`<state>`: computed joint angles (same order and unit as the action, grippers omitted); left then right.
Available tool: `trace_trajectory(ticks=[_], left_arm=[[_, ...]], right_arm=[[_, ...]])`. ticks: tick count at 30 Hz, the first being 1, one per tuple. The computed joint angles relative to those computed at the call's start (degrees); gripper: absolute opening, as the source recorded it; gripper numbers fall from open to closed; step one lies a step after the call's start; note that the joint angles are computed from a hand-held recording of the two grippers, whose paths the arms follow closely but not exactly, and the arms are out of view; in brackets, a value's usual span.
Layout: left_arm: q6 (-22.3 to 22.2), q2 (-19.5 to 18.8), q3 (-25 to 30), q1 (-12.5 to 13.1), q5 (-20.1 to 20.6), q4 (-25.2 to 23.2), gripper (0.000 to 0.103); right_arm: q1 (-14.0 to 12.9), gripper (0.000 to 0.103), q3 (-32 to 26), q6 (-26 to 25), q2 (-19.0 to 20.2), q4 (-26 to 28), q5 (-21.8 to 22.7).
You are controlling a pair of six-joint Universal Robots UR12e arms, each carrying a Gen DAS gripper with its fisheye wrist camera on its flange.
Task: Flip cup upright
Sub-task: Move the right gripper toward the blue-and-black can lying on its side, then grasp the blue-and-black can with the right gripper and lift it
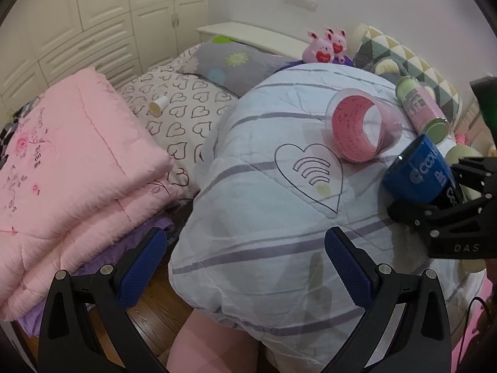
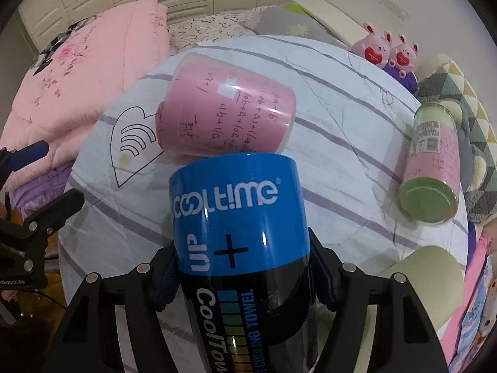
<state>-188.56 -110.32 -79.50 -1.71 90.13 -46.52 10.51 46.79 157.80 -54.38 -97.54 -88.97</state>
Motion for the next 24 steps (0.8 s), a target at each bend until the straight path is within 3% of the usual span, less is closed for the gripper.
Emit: trace_trajectory(ticks=[9,16,24], left_arm=[[4.4,0.5,-0.9,-0.3,-0.8,1.8,0.103],[9.9,0.8,-0.7,-0.4,-4.3,3.0,0.103],[19.0,0.1,1.2,-0.4,-10.8,1.5,0.103]], right_arm=[[-0.9,0.07,1.4,6.1,-1.6,2.1,3.9],[-1.8,0.069,5.4,13.0,-4.9,1.8,6.6],[-4.1,0.068,13.6,29.6,-10.7,-1.2,10.4]])
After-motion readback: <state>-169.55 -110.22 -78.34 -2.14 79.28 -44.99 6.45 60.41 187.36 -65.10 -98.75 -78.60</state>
